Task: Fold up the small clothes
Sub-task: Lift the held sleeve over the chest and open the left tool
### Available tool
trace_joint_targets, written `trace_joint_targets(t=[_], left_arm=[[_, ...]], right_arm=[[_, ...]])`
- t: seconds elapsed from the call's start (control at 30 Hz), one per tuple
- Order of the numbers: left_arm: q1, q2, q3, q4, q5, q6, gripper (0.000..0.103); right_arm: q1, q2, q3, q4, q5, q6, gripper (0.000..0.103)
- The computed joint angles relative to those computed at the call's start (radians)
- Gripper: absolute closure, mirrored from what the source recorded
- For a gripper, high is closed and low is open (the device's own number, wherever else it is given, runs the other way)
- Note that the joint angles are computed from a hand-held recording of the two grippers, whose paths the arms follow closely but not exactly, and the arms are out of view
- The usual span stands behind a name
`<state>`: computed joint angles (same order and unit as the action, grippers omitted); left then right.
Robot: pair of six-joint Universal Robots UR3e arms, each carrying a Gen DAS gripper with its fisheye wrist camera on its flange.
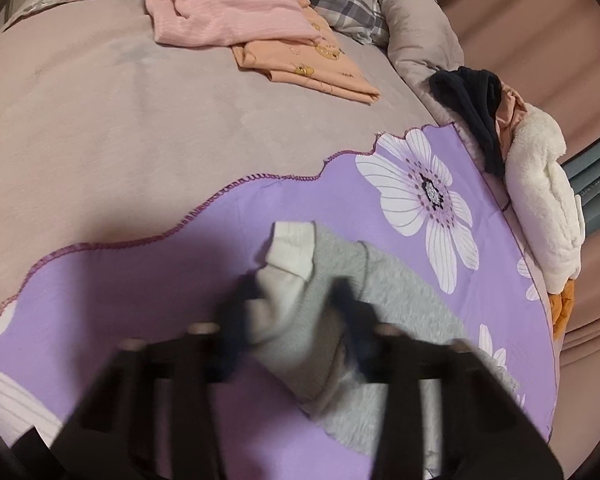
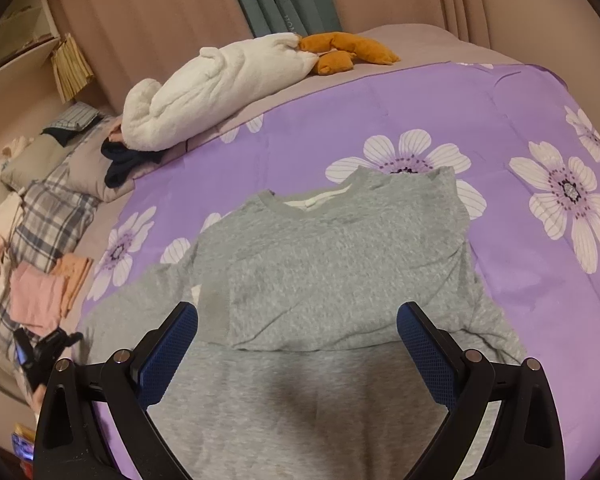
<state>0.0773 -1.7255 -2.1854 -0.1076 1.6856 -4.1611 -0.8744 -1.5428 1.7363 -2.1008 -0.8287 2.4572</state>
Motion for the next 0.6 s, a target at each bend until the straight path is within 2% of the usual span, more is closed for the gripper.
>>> trace_joint_targets(t=[0.13,0.47,0.6], left_arm=[[-0.028,0.011,0.032,-0.039,0.043,0.003,0.086],[-0.179,0.049,0.195,-0.113,0.152,0.035,0.088],[-0.254,0.006,0.314,-0.127,0.154,0.072,0.088]], right_arm=[[-0.001,-0.006,0.008,-0.013,-0.002,0.016,0.004],[-0.053,-0.030,0.015,0.020,0.045,-0.002,0.004],[-0.080,-0.036,0.012,0.037,0.066,-0.009,0.004]])
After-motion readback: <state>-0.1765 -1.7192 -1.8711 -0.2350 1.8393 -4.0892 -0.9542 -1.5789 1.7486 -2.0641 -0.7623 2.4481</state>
